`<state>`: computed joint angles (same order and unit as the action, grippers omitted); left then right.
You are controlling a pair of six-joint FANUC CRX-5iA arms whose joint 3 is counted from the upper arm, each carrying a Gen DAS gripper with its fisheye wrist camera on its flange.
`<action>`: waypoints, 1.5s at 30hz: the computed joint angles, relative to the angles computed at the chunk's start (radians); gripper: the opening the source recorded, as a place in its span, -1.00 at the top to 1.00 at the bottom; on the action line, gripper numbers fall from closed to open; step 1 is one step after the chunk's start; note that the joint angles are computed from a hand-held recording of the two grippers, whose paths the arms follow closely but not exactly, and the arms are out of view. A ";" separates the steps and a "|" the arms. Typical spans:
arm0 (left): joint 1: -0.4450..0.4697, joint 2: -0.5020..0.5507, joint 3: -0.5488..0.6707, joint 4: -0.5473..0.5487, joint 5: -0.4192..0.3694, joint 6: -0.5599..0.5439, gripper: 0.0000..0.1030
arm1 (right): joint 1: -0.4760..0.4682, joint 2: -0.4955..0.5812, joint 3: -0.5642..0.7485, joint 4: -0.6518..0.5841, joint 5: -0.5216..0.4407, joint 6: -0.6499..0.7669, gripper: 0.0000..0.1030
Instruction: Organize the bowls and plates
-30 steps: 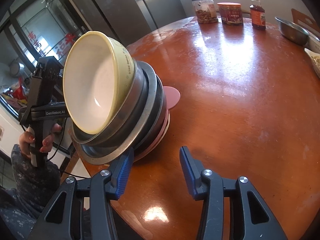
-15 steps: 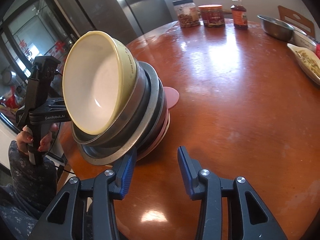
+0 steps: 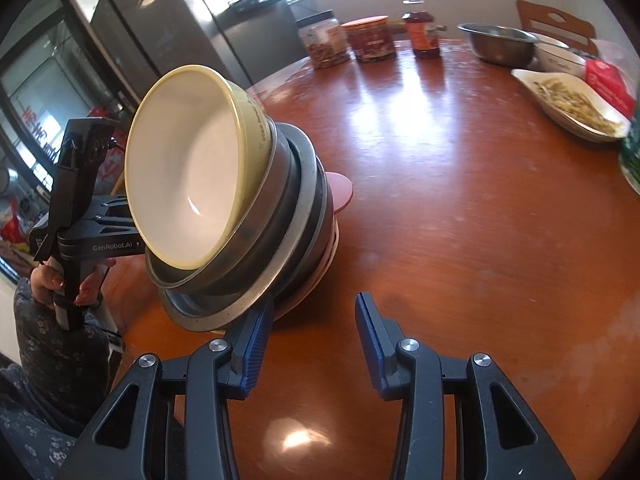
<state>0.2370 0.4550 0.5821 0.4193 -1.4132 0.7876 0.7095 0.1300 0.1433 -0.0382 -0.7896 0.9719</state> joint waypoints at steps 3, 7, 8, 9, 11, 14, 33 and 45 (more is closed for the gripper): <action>-0.031 0.007 0.014 -0.016 0.006 0.006 0.34 | -0.007 -0.024 -0.033 0.017 0.008 -0.023 0.13; -0.064 0.010 0.026 -0.034 0.005 0.016 0.34 | -0.015 -0.056 -0.075 0.032 0.017 -0.047 0.13; -0.071 0.015 0.034 -0.037 0.000 0.022 0.34 | -0.017 -0.062 -0.083 0.037 0.019 -0.051 0.13; -0.078 0.021 0.043 -0.039 -0.004 0.028 0.34 | -0.019 -0.068 -0.090 0.036 0.020 -0.051 0.13; -0.090 0.028 0.057 -0.044 -0.008 0.038 0.34 | -0.024 -0.079 -0.102 0.037 0.021 -0.054 0.13; -0.104 0.037 0.070 -0.047 -0.011 0.050 0.34 | -0.031 -0.092 -0.117 0.040 0.023 -0.061 0.13; -0.100 -0.109 -0.107 -0.103 0.093 0.191 0.03 | 0.058 -0.171 -0.235 0.336 -0.023 -0.354 -0.13; -0.007 -0.112 -0.219 0.131 0.068 0.137 0.03 | 0.139 -0.201 -0.283 0.427 -0.022 -0.440 -0.15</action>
<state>0.2298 0.3426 0.3633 0.5508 -1.3454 0.9241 0.8485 -0.0712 -0.1392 0.3890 -0.8117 0.5319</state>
